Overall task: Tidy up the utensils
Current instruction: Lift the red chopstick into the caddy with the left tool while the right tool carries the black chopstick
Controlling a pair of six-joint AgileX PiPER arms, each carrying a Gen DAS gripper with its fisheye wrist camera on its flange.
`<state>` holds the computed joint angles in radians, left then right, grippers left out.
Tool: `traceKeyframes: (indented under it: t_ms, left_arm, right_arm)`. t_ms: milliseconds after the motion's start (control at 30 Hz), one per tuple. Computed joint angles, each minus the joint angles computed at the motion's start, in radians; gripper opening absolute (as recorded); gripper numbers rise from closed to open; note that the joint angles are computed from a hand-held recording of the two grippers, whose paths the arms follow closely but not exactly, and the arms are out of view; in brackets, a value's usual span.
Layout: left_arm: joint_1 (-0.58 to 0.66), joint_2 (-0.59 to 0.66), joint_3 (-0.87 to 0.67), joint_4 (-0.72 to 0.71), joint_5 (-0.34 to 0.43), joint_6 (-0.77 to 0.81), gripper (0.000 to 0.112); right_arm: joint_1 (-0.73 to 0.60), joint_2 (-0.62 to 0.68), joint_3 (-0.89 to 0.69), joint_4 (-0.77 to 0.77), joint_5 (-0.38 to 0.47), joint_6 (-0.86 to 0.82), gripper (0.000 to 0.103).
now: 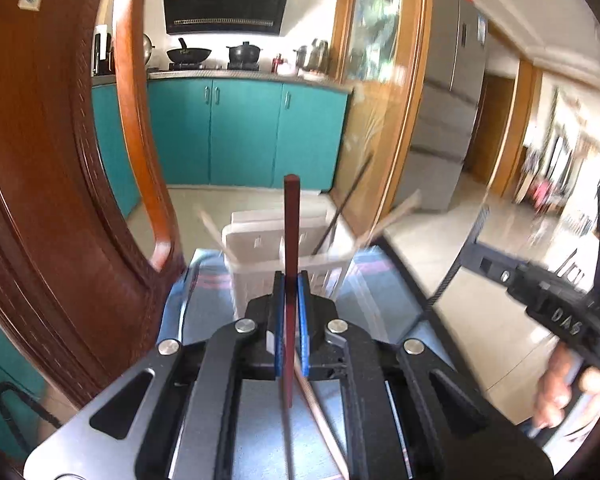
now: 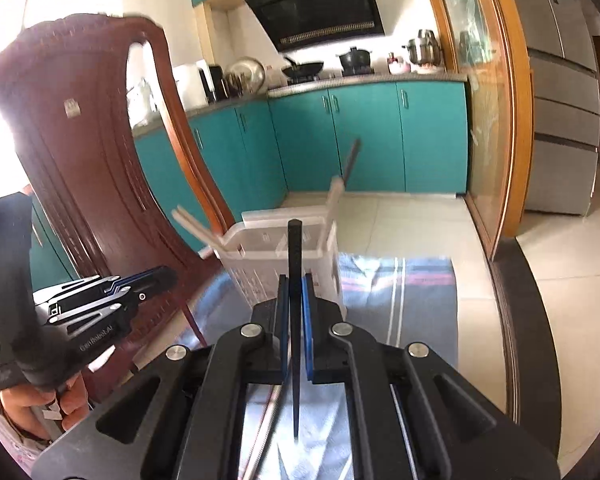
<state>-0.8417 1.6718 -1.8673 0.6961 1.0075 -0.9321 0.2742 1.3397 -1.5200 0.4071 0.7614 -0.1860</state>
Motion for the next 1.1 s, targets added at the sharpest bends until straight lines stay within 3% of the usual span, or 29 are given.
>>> traceKeyframes:
  t_ms: [200,367,467,600,833,1000,1100]
  left_arm:
    - [0.063,0.005,-0.202,-0.034,-0.026,0.065,0.007]
    - [0.114,0.057,-0.296,0.042,-0.081,-0.043,0.007]
    - [0.107,0.112,-0.348,0.143,-0.038,-0.106,0.007]
    - [0.142,0.186,-0.417,0.133,-0.001,-0.097,0.007]
    - [0.197,0.364,-0.616,-0.019,0.081,0.036,0.007]
    - [0.209,0.431,-0.667,-0.074,0.123,0.094,0.007]
    - [0.209,0.420,-0.617,-0.084,0.116,0.090,0.007]
  right_arm:
    - [-0.051,0.094,-0.310,0.063,0.081,0.021,0.007]
    - [-0.040,0.167,-0.475,-0.012,0.030,0.134,0.007]
    - [-0.033,0.240,-0.571,-0.065,0.027,0.210,0.007]
    - [-0.036,0.400,-0.758,-0.119,0.066,0.306,0.007]
    - [-0.034,0.464,-0.669,-0.165,-0.099,0.408,0.007]
    - [-0.008,0.518,-0.690,-0.181,-0.048,0.379,0.007]
    - [0.023,0.507,-0.665,-0.232,-0.041,0.351,0.007]
